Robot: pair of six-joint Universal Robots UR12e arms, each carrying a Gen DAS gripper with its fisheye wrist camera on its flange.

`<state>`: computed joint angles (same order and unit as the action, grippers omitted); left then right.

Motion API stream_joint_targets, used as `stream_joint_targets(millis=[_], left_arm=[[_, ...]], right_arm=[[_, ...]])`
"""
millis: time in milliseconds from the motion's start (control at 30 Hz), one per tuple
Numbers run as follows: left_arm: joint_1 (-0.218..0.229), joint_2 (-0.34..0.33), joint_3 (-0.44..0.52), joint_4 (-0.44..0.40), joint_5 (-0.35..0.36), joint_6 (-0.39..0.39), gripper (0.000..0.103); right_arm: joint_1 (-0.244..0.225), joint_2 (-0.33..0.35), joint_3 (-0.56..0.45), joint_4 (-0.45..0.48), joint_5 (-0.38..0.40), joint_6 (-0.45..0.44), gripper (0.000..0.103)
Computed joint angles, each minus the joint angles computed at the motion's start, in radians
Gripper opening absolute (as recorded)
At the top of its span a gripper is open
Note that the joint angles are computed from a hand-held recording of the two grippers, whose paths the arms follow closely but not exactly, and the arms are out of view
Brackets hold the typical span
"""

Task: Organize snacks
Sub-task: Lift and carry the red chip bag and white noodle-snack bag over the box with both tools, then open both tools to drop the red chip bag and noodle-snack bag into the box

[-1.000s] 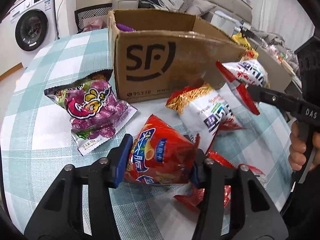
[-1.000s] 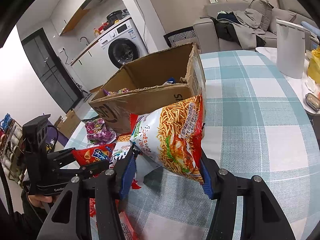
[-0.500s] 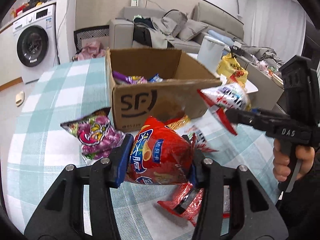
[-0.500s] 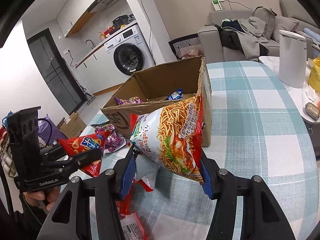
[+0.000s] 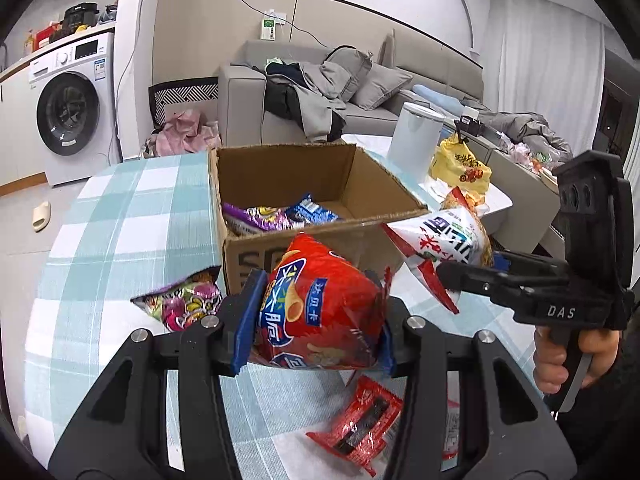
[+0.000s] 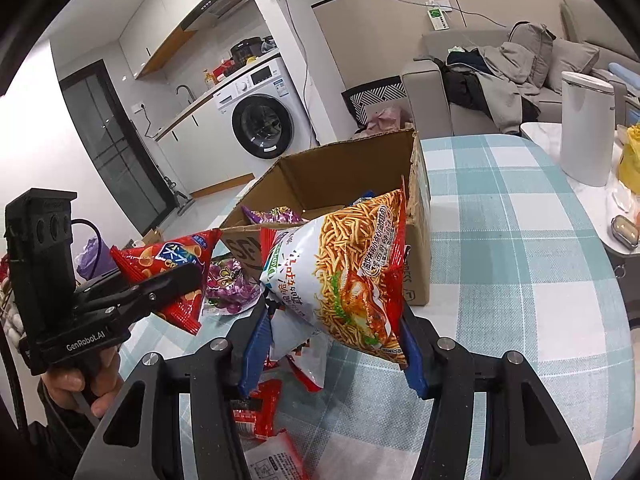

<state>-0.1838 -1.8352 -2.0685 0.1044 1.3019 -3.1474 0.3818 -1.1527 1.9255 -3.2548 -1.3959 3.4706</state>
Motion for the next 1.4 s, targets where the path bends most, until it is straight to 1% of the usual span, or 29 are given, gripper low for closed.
stream_joint_targets(millis=[167, 333, 767, 867, 1067, 1333, 1367, 1400], left_arm=[[0.002, -0.014, 0.031, -0.003, -0.007, -0.014, 0.045], [0.0, -0.035, 0.07, -0.011, 0.002, -0.018, 0.045], [-0.007, -0.103, 0.185, -0.058, 0.034, -0.016, 0.045], [-0.005, -0.121, 0.213, -0.078, 0.032, -0.023, 0.045], [-0.006, -0.157, 0.26, -0.105, 0.054, -0.03, 0.045], [-0.012, -0.202, 0.32, -0.142, 0.082, -0.001, 0.045], [-0.013, -0.207, 0.325, -0.146, 0.084, 0.003, 0.043], [-0.014, -0.209, 0.329, -0.151, 0.085, 0.006, 0.038]], right_arm=[[0.0, -0.007, -0.014, 0.008, -0.016, -0.01, 0.057], [0.001, -0.009, -0.034, 0.022, -0.026, -0.023, 0.057], [-0.005, 0.015, -0.112, 0.076, -0.038, -0.029, 0.057], [-0.005, 0.025, -0.136, 0.103, -0.044, -0.033, 0.057], [-0.007, 0.054, -0.191, 0.17, -0.047, -0.035, 0.057], [-0.001, 0.092, -0.255, 0.255, -0.061, -0.052, 0.057], [-0.001, 0.097, -0.263, 0.264, -0.065, -0.052, 0.057], [-0.001, 0.1, -0.267, 0.27, -0.065, -0.054, 0.057]])
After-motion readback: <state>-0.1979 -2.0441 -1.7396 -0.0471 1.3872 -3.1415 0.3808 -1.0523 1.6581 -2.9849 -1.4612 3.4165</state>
